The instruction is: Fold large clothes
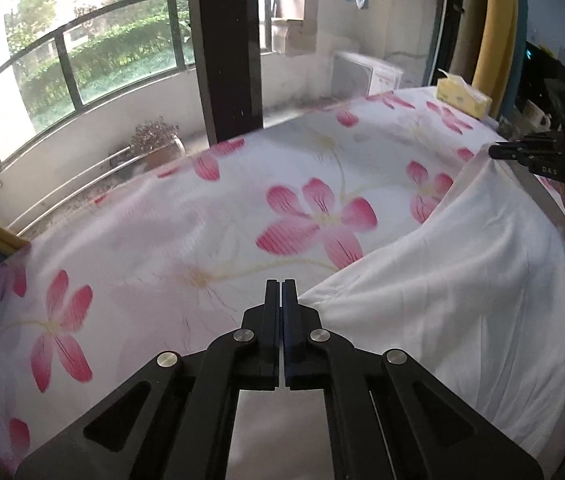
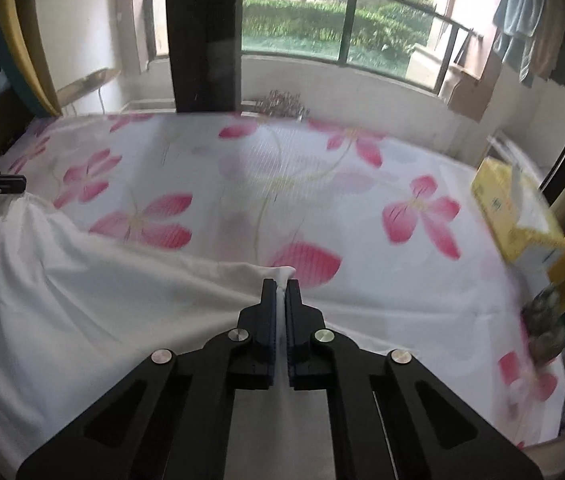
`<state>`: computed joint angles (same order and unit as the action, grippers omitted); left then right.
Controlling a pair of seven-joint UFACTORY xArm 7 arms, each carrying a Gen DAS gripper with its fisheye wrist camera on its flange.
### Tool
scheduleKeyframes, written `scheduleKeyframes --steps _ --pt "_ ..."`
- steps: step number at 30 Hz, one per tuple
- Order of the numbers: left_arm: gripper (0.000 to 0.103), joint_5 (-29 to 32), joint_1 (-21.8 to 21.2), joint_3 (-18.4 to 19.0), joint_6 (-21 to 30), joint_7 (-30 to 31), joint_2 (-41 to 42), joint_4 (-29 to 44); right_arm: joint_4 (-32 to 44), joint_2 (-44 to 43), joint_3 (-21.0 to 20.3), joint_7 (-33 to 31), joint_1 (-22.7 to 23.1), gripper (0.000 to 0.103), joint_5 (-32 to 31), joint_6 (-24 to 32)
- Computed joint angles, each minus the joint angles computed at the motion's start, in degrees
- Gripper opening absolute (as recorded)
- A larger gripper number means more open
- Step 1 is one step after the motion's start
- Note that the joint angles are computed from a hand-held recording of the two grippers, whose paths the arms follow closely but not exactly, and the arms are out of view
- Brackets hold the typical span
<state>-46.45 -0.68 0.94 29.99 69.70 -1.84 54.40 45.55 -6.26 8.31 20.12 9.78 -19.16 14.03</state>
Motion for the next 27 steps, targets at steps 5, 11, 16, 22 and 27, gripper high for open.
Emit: scheduleKeyframes --steps 5,11,16,22,27 --pt "0.001 -0.6 0.0 -0.8 -1.7 -0.5 2.6 2.4 1.5 0.5 0.6 4.8 -2.0 0.003 -5.5 -1.4" --pt "0.001 2.4 1.0 -2.1 -0.9 -5.0 5.8 4.2 2.6 3.0 -0.3 5.5 -1.3 0.003 -5.1 -0.4" --pt "0.013 9.2 1.0 -2.4 -2.6 -10.9 5.7 3.1 3.5 4.4 -1.2 9.5 -0.3 0.034 -8.6 3.2" --pt "0.047 5.9 2.2 -1.3 -0.7 -9.4 1.9 0.5 3.0 1.9 -1.4 13.0 0.2 0.060 -10.1 4.1" --pt "0.047 11.3 2.6 0.4 -2.2 -13.6 0.1 -2.8 3.8 2.0 0.4 10.1 1.6 0.061 -9.0 3.7"
